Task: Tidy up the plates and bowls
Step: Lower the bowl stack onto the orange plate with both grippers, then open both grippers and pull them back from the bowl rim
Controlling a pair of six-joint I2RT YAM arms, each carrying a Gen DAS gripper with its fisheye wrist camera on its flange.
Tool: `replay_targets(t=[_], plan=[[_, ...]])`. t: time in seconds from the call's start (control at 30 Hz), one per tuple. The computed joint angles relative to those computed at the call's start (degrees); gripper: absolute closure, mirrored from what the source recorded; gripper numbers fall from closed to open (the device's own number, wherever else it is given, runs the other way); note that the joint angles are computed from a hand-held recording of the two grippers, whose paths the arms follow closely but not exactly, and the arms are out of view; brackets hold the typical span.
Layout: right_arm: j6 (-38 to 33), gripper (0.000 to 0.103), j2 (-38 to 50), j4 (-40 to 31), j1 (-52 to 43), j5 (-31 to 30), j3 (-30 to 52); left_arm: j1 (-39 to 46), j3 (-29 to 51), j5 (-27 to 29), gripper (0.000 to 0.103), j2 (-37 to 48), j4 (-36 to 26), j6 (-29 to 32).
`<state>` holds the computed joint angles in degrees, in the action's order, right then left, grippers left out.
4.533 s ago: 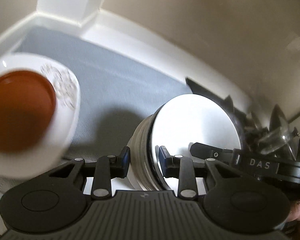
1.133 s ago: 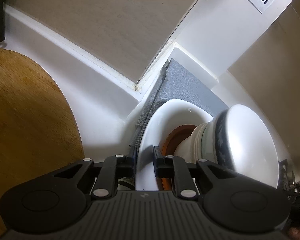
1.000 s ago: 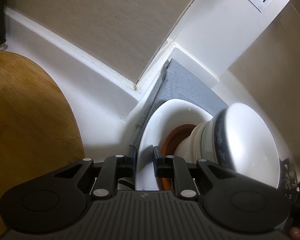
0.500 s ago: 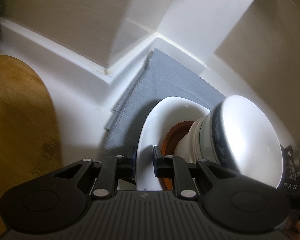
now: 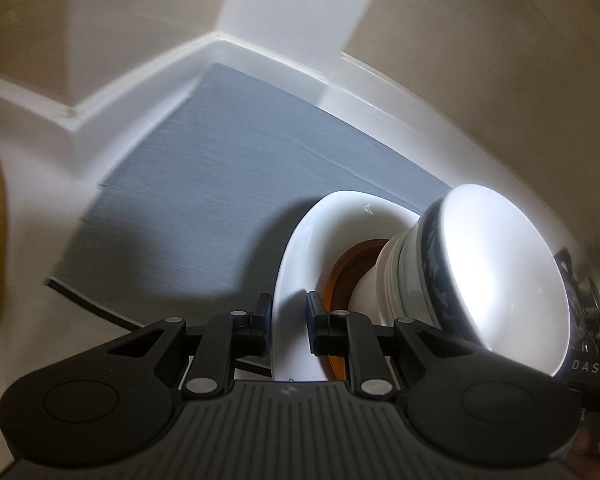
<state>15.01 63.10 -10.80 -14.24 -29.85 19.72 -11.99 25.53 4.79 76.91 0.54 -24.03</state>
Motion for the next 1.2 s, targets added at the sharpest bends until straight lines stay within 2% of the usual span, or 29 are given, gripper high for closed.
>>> replay_targets(t=[0.23,0.43,0.8,1.03,1.2], plan=[[-15.49,0.073,3.27,-7.7,-17.05,-7.7,2.18,-12.25,2.71,-7.02,0.083,5.52,3.25,-7.49],[-26.94,0.073,8.14,-12.79,-27.02,-11.7,5.02,-17.04,4.65,-10.93,0.081,10.02,6.18,-10.17],[-37.35,0.072,11.01,-18.16,-30.2,-14.45,7.39,-22.97,-0.01,-16.56,0.08,3.89,3.54,-19.49],[-42.2,0.071,12.26,-20.82,-30.87,-15.12,8.15,-20.45,-0.23,-15.17,0.08,6.17,6.99,-18.84],[-44.05,0.071,11.25,-20.87,-31.4,-15.47,7.46,-22.11,-0.53,-16.18,0.079,5.01,5.78,-19.71]])
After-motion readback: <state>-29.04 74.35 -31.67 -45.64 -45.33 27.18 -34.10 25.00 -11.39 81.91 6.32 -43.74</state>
